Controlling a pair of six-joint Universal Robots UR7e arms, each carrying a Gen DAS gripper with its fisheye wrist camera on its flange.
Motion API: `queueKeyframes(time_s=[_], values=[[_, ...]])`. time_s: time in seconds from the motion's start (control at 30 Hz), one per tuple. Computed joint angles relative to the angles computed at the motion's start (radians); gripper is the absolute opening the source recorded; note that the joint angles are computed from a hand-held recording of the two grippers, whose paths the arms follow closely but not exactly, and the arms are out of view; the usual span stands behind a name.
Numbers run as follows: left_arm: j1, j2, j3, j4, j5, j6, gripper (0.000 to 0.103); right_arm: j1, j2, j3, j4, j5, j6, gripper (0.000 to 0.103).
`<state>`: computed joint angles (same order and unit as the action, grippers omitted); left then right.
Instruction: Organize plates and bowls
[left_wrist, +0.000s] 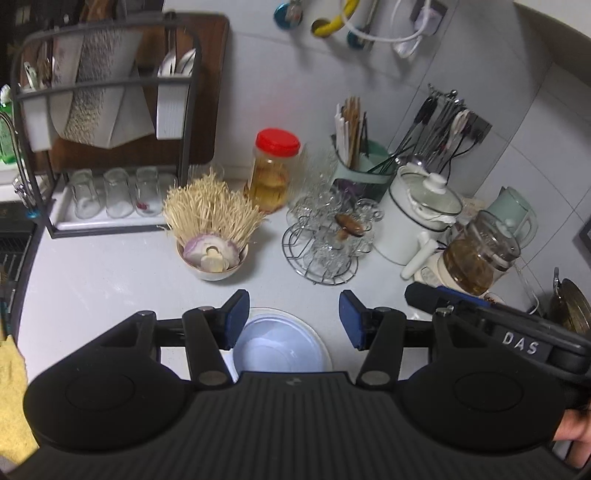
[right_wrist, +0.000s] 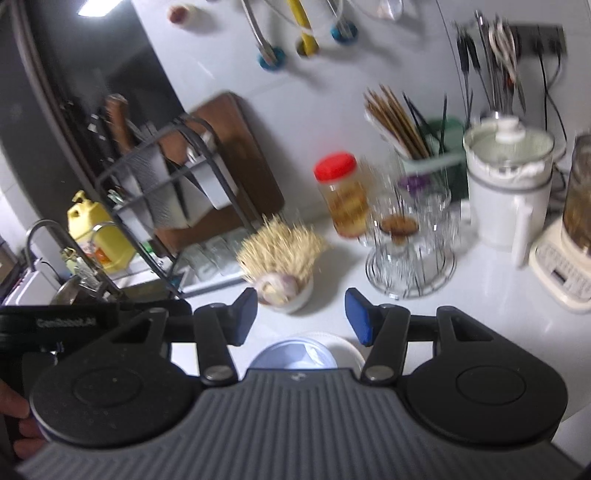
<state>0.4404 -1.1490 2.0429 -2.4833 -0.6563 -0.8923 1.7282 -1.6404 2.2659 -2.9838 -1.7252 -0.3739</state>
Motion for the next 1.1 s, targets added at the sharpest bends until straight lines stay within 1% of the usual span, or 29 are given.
queueKeyframes(time_s=[0.1,0.2,0.3,0.47,0.57,0.67,0.77,0.83,0.87,0.9,1.07,1.1], values=[[-0.059,-0.01,0.012,0.052,0.029,-0.074,0.06,0.001,-0.058,0.02,0.012,0.026,-0.024,0.056],[-0.129,-0.023,0.023,0.145,0.09,-0.217,0.06,-0.005,-0.122,0.038,0.041,0.06,-0.051,0.056],[-0.196,-0.027,0.014,0.272,0.129,-0.337,0.06,-0.008,-0.184,0.058,0.07,0.08,-0.083,0.056],[-0.286,-0.029,-0.003,0.477,0.14,-0.536,0.06,-0.027,-0.299,0.1,0.119,0.129,-0.125,0.056],[-0.332,-0.027,-0.006,0.569,0.129,-0.643,0.06,-0.04,-0.374,0.13,0.142,0.14,-0.15,0.056],[-0.376,-0.021,-0.01,0.639,0.105,-0.731,0.06,-0.064,-0.458,0.152,0.192,0.169,-0.159,0.056],[-0.423,-0.021,-0.014,0.726,0.089,-0.842,0.06,-0.103,-0.545,0.169,0.273,0.219,-0.18,0.056],[-0.455,-0.018,-0.016,0.771,0.083,-0.897,0.06,-0.124,-0.597,0.183,0.319,0.23,-0.204,0.056],[-0.47,-0.009,-0.026,0.815,0.076,-0.931,0.06,-0.135,-0.619,0.187,0.343,0.238,-0.214,0.056],[-0.485,-0.001,-0.035,0.855,0.066,-0.964,0.06,-0.148,-0.642,0.192,0.367,0.246,-0.227,0.056],[-0.551,0.014,-0.041,0.944,0.002,-1.085,0.06,-0.227,-0.768,0.217,0.499,0.281,-0.306,0.056],[-0.56,0.025,-0.05,0.978,-0.015,-1.114,0.061,-0.243,-0.793,0.22,0.526,0.286,-0.323,0.056]])
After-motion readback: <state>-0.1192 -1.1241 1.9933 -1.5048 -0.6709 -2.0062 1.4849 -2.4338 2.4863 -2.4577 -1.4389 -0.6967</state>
